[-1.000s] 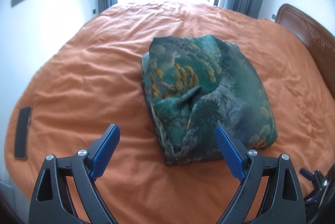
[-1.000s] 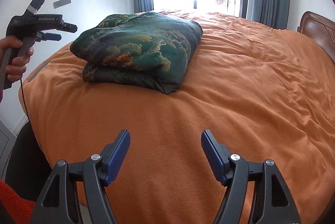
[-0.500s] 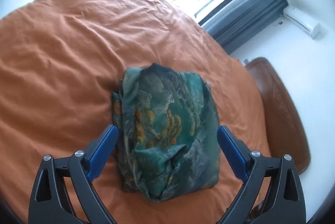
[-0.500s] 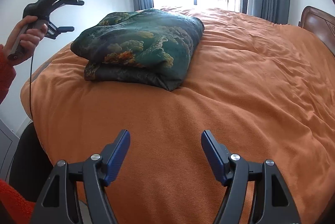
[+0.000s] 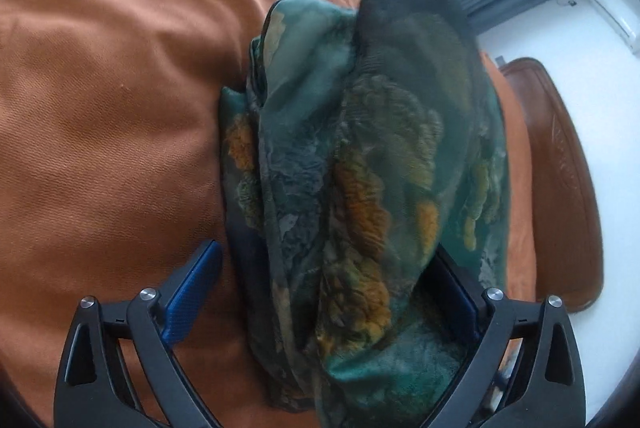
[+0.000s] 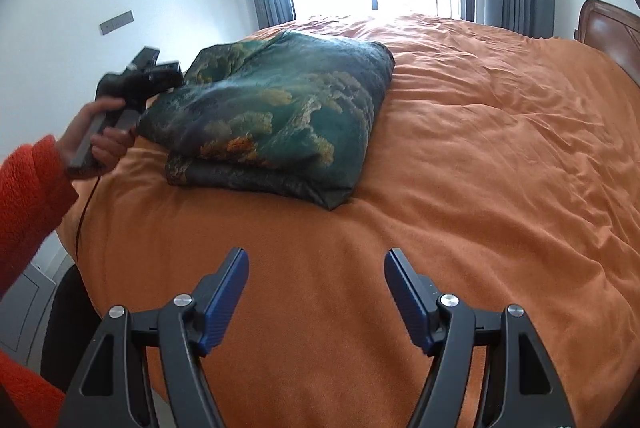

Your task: Fold large clothes

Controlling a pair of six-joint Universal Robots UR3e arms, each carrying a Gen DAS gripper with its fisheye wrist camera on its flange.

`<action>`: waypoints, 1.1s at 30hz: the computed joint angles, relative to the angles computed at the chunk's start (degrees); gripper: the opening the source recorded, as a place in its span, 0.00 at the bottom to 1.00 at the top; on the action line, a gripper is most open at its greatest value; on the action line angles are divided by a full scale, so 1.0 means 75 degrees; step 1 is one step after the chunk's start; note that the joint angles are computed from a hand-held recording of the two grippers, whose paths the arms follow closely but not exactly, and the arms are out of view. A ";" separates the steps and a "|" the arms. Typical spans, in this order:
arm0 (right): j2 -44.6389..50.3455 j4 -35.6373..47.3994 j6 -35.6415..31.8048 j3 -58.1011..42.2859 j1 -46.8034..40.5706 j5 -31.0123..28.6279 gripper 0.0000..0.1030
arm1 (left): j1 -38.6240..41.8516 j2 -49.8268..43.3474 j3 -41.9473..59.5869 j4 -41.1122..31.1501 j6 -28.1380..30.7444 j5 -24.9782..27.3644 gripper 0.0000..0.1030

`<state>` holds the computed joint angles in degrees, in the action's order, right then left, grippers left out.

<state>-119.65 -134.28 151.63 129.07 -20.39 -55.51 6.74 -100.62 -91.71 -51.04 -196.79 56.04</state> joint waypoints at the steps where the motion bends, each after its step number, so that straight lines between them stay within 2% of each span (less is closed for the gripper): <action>1: 0.0406 -0.0106 0.0149 -0.0312 -0.0053 0.0133 0.70 | 0.0046 -0.0123 -0.0039 0.0053 0.0018 -0.0114 0.99; 3: 0.1390 -0.0502 0.0617 -0.1030 -0.0075 0.0272 0.70 | 0.0152 -0.0269 -0.0163 0.0165 0.0049 -0.0386 1.00; 6: 0.3279 -0.0691 0.1333 -0.2626 0.0055 0.0556 0.70 | 0.0122 -0.0377 -0.0122 0.0191 0.0100 -0.0440 1.00; 9: 0.5327 0.0024 0.1601 -0.4700 0.0392 0.0970 0.70 | 0.0060 -0.0542 0.0049 0.0160 0.0159 -0.0425 1.00; 12: 0.7100 0.0984 0.1706 -0.6756 0.0952 0.1007 0.70 | 0.0068 -0.0744 0.0287 0.0019 0.0265 -0.0487 1.00; 14: 0.7980 0.1550 0.1618 -0.7693 0.1165 0.1434 0.70 | 0.0050 -0.0888 0.0462 -0.0057 0.0301 -0.0525 1.00; 16: 0.8609 0.1616 0.1944 -0.8182 0.1225 0.1861 0.84 | 0.0053 -0.1116 0.0706 -0.0087 0.0311 -0.0580 1.00; 18: 0.9267 0.2161 0.2021 -0.8793 0.1141 0.2460 0.89 | 0.0084 -0.1313 0.0794 0.0093 0.0268 -0.0685 1.00; 20: 0.9760 0.2872 0.1901 -0.9307 0.1036 0.2939 0.90 | 0.0119 -0.1536 0.0893 0.0256 0.0332 -0.0731 1.00; 22: 0.9914 0.3281 0.1686 -0.9622 0.1079 0.3027 0.90 | 0.0151 -0.1636 0.0902 0.0355 0.0328 -0.0772 1.00; 23: 1.0076 0.3353 0.1737 -0.9952 0.1161 0.2980 0.90 | 0.0176 -0.1682 0.0859 0.0440 0.0322 -0.0796 1.00; 24: 1.0223 0.3329 0.1880 -1.0275 0.1261 0.2842 0.85 | 0.0133 -0.1806 0.0985 0.0483 0.0186 -0.0755 1.00; 26: 1.0178 0.2991 0.2050 -1.0770 0.1718 0.1737 0.75 | -0.0090 -0.1923 0.1050 0.0696 -0.0132 -0.0295 0.96; 27: 0.9922 0.2556 0.1936 -1.0568 0.1952 0.1166 0.71 | -0.0279 -0.1908 0.1152 0.0802 -0.0145 -0.0033 0.72; 28: 0.9498 0.1908 0.1805 -1.0053 0.2219 0.0548 0.68 | -0.0477 -0.1816 0.1288 0.0723 -0.0060 0.0321 0.67; 30: 0.8881 0.1047 0.1676 -0.9189 0.2528 -0.0121 0.64 | -0.0961 -0.1670 0.1698 0.0360 0.0110 0.1305 0.55; 33: 0.8088 -0.0063 0.1609 -0.7960 0.2716 -0.0408 0.60 | -0.1572 -0.1387 0.1860 0.0323 0.0141 0.2389 0.50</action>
